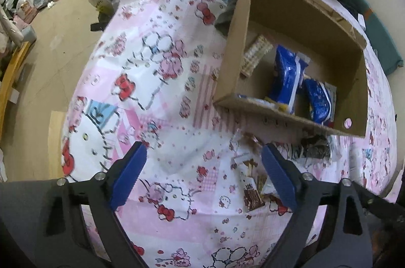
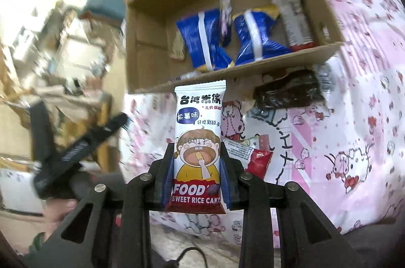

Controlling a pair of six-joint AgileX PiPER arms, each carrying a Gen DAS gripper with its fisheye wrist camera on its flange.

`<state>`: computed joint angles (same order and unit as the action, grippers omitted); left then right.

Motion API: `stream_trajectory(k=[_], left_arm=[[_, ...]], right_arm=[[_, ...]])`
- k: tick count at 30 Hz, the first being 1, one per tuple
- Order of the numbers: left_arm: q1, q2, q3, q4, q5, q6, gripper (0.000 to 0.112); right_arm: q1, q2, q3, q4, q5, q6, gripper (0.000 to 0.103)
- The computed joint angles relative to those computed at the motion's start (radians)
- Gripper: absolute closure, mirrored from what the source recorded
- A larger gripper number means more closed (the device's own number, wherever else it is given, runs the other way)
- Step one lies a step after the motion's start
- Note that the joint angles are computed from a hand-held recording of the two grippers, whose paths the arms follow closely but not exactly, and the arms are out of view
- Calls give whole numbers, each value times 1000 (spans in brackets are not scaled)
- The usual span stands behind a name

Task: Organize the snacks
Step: 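Grasp the rice cake packet with the right tool while the left tool moves toward the loose snacks, then grasp the brown chocolate bar with the left tool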

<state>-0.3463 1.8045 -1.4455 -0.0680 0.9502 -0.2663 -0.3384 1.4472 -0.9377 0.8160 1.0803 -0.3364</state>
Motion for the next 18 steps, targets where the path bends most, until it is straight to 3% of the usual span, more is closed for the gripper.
stream_trajectory(k=[5,12,18], left_arm=[[-25,26,33,-32,-9,23,40],[-87,109,13,-99,6,98,57],[-143,177,6,-21,9,65,63]], right_arm=[[-115,-40,75,34,3,-57,71],[-151,-56,75,-15,-6,-53,71],[-152,-60,86,-33,-23,-51,71]])
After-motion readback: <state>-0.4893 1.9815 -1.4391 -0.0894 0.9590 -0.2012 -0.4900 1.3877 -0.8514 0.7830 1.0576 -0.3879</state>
